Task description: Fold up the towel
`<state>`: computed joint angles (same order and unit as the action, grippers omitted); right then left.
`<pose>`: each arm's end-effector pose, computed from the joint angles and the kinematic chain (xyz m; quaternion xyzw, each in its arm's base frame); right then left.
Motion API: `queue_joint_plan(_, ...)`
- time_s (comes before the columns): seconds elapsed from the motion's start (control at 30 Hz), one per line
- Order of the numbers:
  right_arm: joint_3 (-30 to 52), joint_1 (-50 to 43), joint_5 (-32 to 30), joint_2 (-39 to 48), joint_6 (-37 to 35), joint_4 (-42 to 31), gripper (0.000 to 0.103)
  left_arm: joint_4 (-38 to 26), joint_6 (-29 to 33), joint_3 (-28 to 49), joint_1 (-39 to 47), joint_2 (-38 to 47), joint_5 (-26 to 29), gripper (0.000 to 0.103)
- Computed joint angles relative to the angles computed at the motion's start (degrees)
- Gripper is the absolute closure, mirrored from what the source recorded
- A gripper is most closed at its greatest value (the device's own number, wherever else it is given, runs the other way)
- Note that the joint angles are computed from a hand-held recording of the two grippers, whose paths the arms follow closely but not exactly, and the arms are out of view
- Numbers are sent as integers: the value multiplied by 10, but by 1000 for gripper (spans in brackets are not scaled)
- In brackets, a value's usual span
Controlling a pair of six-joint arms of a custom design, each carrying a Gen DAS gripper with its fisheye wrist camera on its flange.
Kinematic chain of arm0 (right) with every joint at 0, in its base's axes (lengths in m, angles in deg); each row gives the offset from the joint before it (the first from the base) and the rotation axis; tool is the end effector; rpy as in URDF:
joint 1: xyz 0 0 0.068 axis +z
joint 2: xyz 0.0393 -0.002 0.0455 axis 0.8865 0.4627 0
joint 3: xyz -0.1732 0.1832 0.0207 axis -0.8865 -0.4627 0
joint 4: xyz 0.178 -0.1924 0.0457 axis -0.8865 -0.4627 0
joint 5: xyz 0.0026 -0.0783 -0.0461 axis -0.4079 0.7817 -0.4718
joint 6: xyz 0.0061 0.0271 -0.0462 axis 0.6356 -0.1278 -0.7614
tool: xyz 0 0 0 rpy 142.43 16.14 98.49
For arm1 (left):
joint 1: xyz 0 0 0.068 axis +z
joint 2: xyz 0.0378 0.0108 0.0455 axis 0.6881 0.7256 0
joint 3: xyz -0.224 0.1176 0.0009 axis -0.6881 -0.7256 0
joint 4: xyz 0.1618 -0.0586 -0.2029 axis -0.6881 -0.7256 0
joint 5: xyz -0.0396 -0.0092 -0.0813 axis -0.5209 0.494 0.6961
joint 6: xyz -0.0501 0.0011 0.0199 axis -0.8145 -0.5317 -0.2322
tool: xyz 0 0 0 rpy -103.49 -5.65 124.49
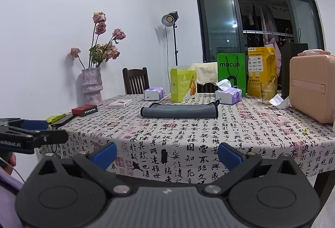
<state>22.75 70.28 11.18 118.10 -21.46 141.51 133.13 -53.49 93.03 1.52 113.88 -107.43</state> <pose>0.2738 0.0495 0.0326 -0.1547 0.7770 0.1719 0.5854 0.2296 -0.1781 0.0518 0.0236 0.8058 -0.0199 0.5914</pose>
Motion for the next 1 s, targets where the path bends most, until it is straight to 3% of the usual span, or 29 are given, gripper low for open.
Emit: queue_joint_plan(1.0,1,0,-5,-2,-2,-6,0,3,15,3,2,1,6,0)
